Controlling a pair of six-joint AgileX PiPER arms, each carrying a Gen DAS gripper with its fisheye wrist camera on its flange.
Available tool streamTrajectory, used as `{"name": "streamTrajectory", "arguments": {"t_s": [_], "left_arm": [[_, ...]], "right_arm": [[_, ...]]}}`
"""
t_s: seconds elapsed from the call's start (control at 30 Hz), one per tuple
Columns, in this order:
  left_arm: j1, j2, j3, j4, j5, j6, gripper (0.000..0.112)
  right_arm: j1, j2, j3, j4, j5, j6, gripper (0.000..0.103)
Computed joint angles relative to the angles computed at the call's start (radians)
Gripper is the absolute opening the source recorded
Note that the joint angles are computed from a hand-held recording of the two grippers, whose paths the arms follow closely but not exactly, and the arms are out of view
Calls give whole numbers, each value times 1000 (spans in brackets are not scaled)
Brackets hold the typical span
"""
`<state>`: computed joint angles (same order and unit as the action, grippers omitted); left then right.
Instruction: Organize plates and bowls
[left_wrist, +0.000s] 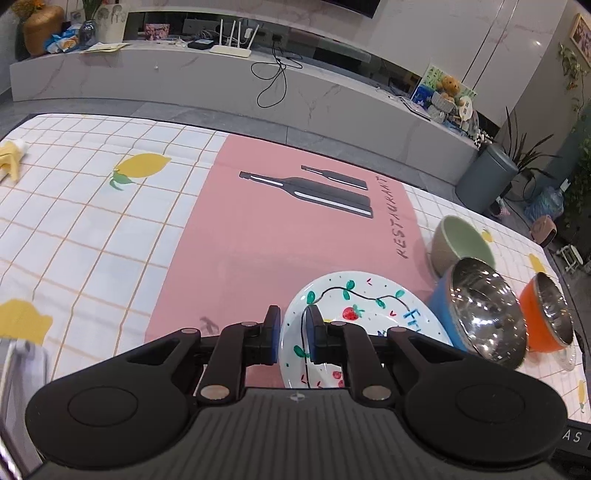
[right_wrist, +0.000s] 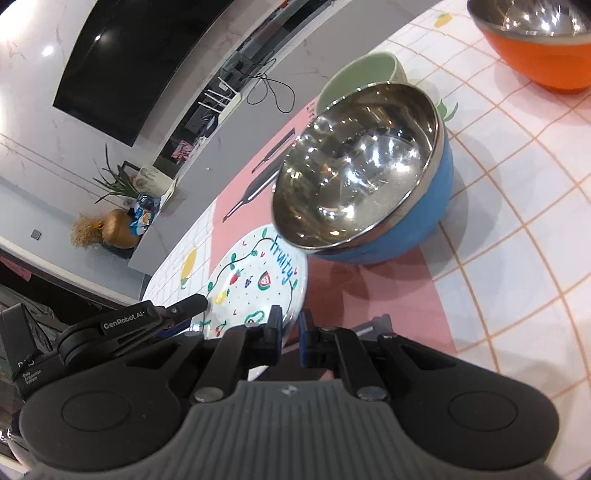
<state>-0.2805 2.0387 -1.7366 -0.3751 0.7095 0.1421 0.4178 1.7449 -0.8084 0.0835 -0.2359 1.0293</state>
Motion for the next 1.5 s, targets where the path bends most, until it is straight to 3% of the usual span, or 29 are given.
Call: {"name": "streamTrajectory", "arguments": {"t_s": [0.3, 0.57, 0.8, 0.93, 1.13, 1.33, 1.5], "left_arm": [[-22, -186, 269, -52, -129, -34, 16], [-85, -366, 470, 18, -213, -172, 16], [-189, -497, 599, 178, -258, -405, 16], [-249, -552, 661, 276, -293, -553, 16], [-303, -606, 784, 368, -369, -749, 16], [-308, -573, 848, 343, -411, -781, 16], [-301, -549, 861, 299, -416, -746, 16]], "right_arm": [[10, -135, 126, -41, -15, 3, 6], [-3, -284, 259, -248, -15, 133, 7], [-46, -449, 398, -551, -12, 371, 7], [-106, -527, 454, -830, -22, 602, 7], [-182, -555, 479, -1132, -46, 821, 7], [-138, -498, 460, -1078, 21, 732, 7], [-139, -427, 452, -1035, 19, 680, 7]]}}
